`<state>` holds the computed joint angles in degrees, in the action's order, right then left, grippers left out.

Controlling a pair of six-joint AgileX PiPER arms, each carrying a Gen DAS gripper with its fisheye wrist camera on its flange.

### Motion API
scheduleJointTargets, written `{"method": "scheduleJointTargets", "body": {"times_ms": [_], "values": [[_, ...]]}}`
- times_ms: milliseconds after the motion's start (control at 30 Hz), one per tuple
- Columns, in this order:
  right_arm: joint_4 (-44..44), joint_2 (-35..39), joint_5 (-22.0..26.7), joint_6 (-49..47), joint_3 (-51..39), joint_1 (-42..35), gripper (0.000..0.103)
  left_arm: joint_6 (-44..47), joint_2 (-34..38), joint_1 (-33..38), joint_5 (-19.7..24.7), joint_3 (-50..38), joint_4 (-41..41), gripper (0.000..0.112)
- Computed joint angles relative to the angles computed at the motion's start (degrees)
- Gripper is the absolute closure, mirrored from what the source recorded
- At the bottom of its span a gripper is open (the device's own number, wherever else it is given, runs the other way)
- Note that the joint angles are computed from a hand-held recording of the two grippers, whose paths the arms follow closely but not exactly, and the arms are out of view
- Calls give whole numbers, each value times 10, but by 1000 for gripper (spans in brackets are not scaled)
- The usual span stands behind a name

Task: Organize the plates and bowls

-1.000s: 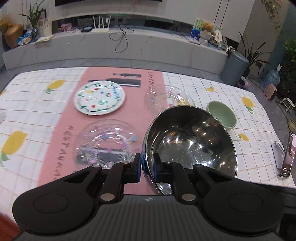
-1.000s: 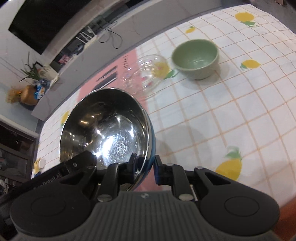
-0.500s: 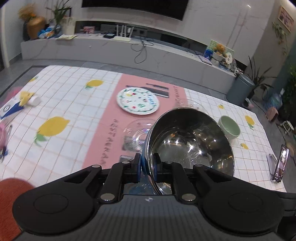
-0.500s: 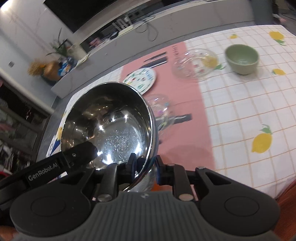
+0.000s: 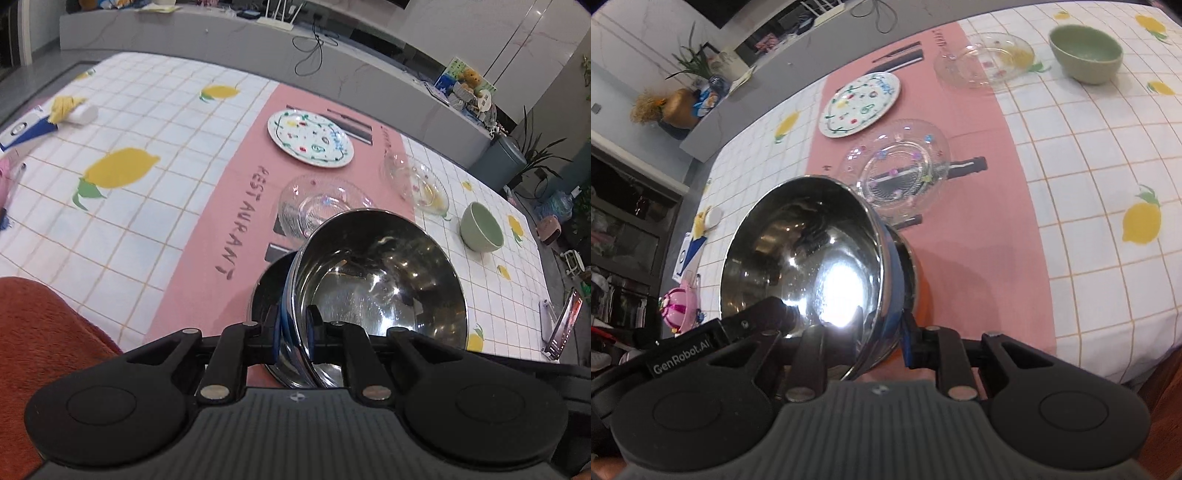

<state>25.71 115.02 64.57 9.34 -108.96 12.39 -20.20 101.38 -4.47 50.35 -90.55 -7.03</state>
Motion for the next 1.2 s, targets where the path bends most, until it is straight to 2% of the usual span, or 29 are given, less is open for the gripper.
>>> {"method": "scheduleJointTargets", "body": {"times_ms": [333, 433, 500, 600, 800, 867, 1067, 1200], "values": [[-34, 15, -5, 16, -23, 17, 83, -19, 7, -3, 3, 4, 20, 98], [-48, 17, -5, 14, -29, 24, 80, -35, 8, -5, 6, 1, 39, 95], [-51, 16, -9, 9, -28, 27, 79, -50, 8, -8, 4, 1, 62, 86], [-56, 15, -14, 6, -25, 29, 78, -27, 8, 4, 1, 5, 42, 87], [-56, 8, -26, 8, -8, 24, 78, -64, -26, -6, -38, 33, 114, 82], [-53, 5, -33, 9, -2, 21, 80, -55, -28, -1, -48, 34, 110, 82], [-40, -5, -53, 4, 14, 19, 96, -8, -15, 19, -45, 37, 47, 100], [-50, -6, -58, 5, 16, 24, 96, -12, -17, 11, -42, 38, 56, 103]]}}
